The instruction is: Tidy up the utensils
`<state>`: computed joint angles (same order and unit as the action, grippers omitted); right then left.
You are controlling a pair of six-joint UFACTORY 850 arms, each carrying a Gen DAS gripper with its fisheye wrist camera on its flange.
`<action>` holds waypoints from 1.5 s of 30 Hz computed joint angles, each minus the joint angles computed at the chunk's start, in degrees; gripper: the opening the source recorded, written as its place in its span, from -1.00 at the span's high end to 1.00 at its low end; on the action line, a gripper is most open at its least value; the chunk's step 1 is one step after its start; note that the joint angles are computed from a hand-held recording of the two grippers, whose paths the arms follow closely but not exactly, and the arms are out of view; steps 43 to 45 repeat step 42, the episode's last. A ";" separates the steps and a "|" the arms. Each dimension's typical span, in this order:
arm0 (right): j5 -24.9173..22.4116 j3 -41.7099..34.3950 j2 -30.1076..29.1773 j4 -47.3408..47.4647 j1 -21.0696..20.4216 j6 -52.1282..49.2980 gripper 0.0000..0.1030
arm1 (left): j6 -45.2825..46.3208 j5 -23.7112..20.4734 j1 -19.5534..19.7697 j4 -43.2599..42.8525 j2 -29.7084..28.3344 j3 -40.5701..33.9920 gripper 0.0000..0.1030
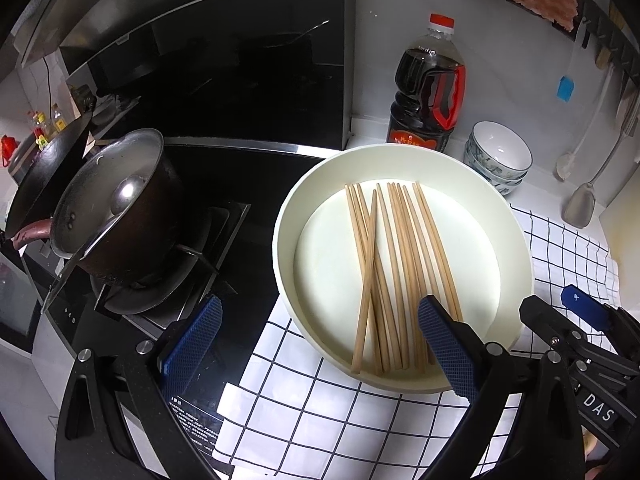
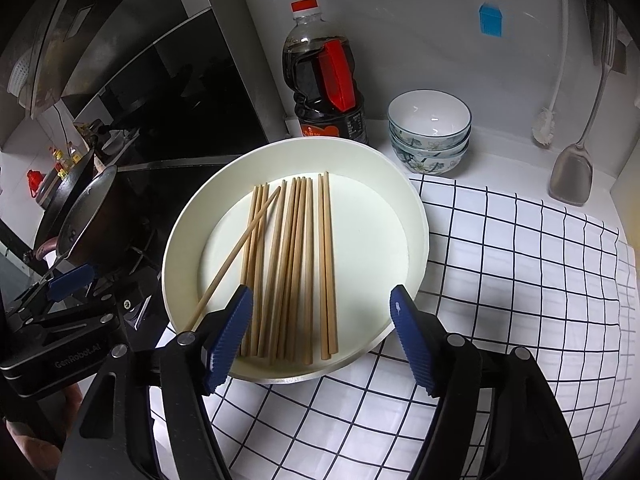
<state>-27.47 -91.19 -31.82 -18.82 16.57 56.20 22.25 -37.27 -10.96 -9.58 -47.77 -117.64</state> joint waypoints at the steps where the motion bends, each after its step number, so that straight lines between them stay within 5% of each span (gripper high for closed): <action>1: 0.00 0.01 0.02 0.02 0.00 0.01 -0.32 | -0.09 0.07 -0.06 0.29 -0.02 -0.04 -0.88; 45: -0.63 0.09 0.17 -0.63 0.98 0.85 -0.32 | -1.57 -2.81 0.60 -0.25 -0.64 -1.37 -0.88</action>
